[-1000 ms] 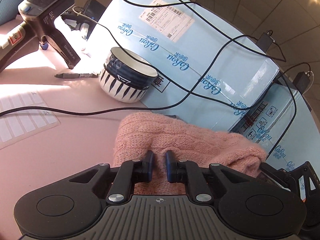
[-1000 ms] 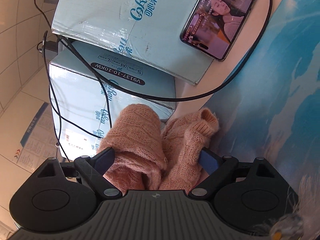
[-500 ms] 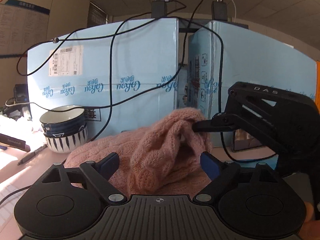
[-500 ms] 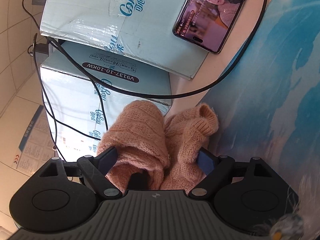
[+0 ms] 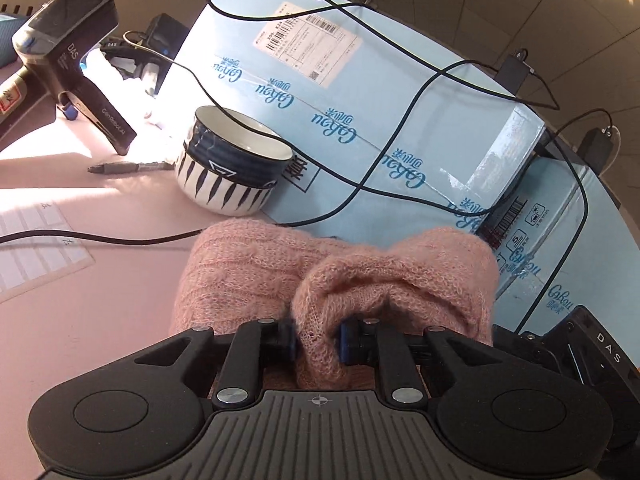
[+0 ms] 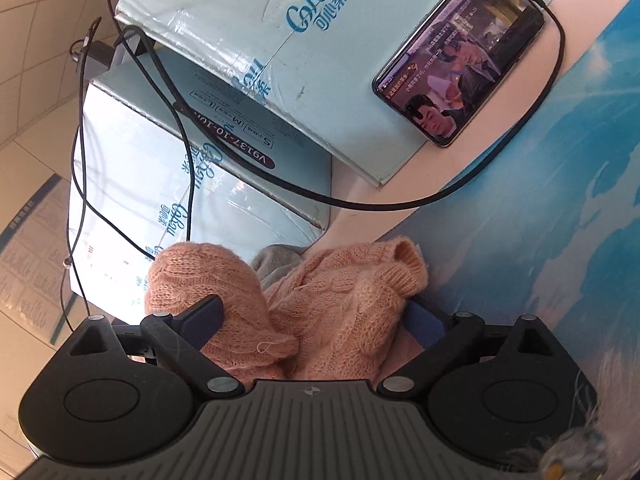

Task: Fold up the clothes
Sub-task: 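Grasp the pink sweater with the left gripper while the right gripper grasps it too, then lift the sweater with both grippers and carry it onto the mouse mat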

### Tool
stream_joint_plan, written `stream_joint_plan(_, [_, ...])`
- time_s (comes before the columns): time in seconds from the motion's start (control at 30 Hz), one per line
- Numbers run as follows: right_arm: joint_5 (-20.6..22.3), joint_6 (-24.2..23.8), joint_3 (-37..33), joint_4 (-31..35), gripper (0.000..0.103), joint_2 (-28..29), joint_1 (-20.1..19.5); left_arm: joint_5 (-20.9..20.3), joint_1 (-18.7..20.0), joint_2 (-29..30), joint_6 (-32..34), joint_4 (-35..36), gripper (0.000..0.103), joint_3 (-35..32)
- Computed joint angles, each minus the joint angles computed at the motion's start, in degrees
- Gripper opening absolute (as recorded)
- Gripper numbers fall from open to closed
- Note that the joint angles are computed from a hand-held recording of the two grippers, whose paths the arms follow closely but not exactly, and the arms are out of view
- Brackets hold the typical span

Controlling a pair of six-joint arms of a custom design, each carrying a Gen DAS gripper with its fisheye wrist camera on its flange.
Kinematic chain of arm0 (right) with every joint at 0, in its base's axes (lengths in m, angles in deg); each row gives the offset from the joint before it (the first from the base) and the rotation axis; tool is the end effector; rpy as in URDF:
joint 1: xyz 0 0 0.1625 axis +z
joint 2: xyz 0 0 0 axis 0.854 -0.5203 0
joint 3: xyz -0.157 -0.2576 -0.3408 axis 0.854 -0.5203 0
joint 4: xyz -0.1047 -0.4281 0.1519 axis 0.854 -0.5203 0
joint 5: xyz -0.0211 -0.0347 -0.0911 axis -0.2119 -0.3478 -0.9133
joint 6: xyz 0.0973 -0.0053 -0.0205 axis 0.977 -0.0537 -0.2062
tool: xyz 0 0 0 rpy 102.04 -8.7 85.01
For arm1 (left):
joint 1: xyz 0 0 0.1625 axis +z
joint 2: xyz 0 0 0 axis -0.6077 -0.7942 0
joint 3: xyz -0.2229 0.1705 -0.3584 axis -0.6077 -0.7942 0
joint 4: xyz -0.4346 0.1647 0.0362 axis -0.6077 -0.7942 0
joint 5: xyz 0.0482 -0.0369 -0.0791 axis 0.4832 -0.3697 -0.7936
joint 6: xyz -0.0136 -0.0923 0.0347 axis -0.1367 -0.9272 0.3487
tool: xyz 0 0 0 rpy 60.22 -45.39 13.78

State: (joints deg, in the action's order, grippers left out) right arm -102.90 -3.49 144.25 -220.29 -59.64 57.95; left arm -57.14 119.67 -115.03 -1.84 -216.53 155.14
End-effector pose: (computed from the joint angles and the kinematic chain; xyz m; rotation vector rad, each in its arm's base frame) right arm 0.3893 -0.6324 -0.0850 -0.6456 -2.3464 1.8776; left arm 0.0327 -0.7214 0.3191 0.5944 2.7762 -1.2926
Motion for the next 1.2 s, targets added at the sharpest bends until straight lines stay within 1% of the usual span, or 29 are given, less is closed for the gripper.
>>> stream_joint_plan(0.03, [1.0,0.4,-0.1,0.8,0.078,0.0,-0.3,-0.1,0.0,0.1,0.0,-0.1,0.017,0.0])
stream_joint_plan(0.07, [2.0,1.0,0.1,1.4,0.063,0.0,-0.5,-0.1,0.1,0.1,0.1,-0.4,0.017,0.0])
stream_joint_plan(0.1, [3.1,1.7,0.3,1.9,0.056,0.0,-0.8,-0.2,0.1,0.1,0.3,-0.6,0.017,0.1])
stream_joint_plan(0.13, [4.3,1.4,0.5,2.2,0.045,0.0,-1.0,-0.9,0.2,0.1,0.5,-1.1,0.017,0.3])
stream_joint_plan(0.17, [5.5,0.4,0.8,1.7,0.038,-0.1,-1.2,-1.6,0.4,0.0,0.7,-1.5,0.016,0.4])
stream_joint_plan(0.2, [7.2,-0.3,1.5,0.9,0.035,-0.4,-1.3,-2.0,0.4,-0.1,1.2,-2.2,0.016,0.7])
stream_joint_plan(0.23, [9.7,-0.5,2.6,0.0,0.030,-0.9,-1.5,-2.5,0.3,-0.4,2.5,-3.7,0.015,1.5])
stream_joint_plan(0.27, [12.8,-0.5,3.8,-0.9,0.026,-1.5,-1.8,-3.0,0.2,-0.6,4.0,-5.3,0.014,2.2])
stream_joint_plan(0.33, [18.6,-0.8,5.8,-2.1,0.020,-2.6,-2.2,-5.0,0.1,-1.1,7.3,-8.6,0.014,3.7])
stream_joint_plan(0.37, [20.7,-1.3,6.5,-2.6,0.019,-2.9,-2.2,-6.1,0.0,-1.4,9.3,-10.5,0.014,4.6])
stream_joint_plan(0.4, [21.8,-1.8,7.2,-3.0,0.019,-3.2,-2.0,-7.4,0.0,-1.7,11.3,-12.3,0.014,5.4])
stream_joint_plan(0.5, [23.2,-2.7,9.8,-4.3,0.017,-4.5,-1.2,-11.2,0.1,-2.3,14.2,-14.5,0.013,7.0])
stream_joint_plan(0.6, [23.4,-2.5,14.1,-6.9,0.014,-6.7,-0.5,-14.8,0.2,-3.3,16.0,-17.1,0.013,8.9])
stream_joint_plan(0.77, [22.3,-4.3,23.6,-14.5,0.012,-11.4,1.0,-15.7,-2.4,-7.5,16.7,-22.4,0.012,15.4])
stream_joint_plan(0.83, [21.5,-5.3,27.0,-17.8,0.011,-13.2,1.5,-16.7,-3.3,-9.5,15.8,-21.4,0.012,17.8])
stream_joint_plan(0.97, [18.3,-8.4,33.1,-25.6,0.010,-16.1,2.8,-19.4,-5.3,-12.7,15.8,-18.8,0.012,22.4])
stream_joint_plan(1.03, [16.9,-9.7,36.2,-30.4,0.010,-17.5,3.3,-20.7,-6.3,-13.9,15.5,-17.1,0.012,24.3])
stream_joint_plan(1.17, [14.6,-10.7,42.8,-40.8,0.009,-20.2,4.4,-22.9,-8.6,-16.2,15.1,-12.1,0.012,28.1])
stream_joint_plan(1.2, [13.6,-11.6,44.2,-43.3,0.009,-20.7,4.9,-22.7,-9.2,-16.6,15.2,-11.2,0.013,28.9])
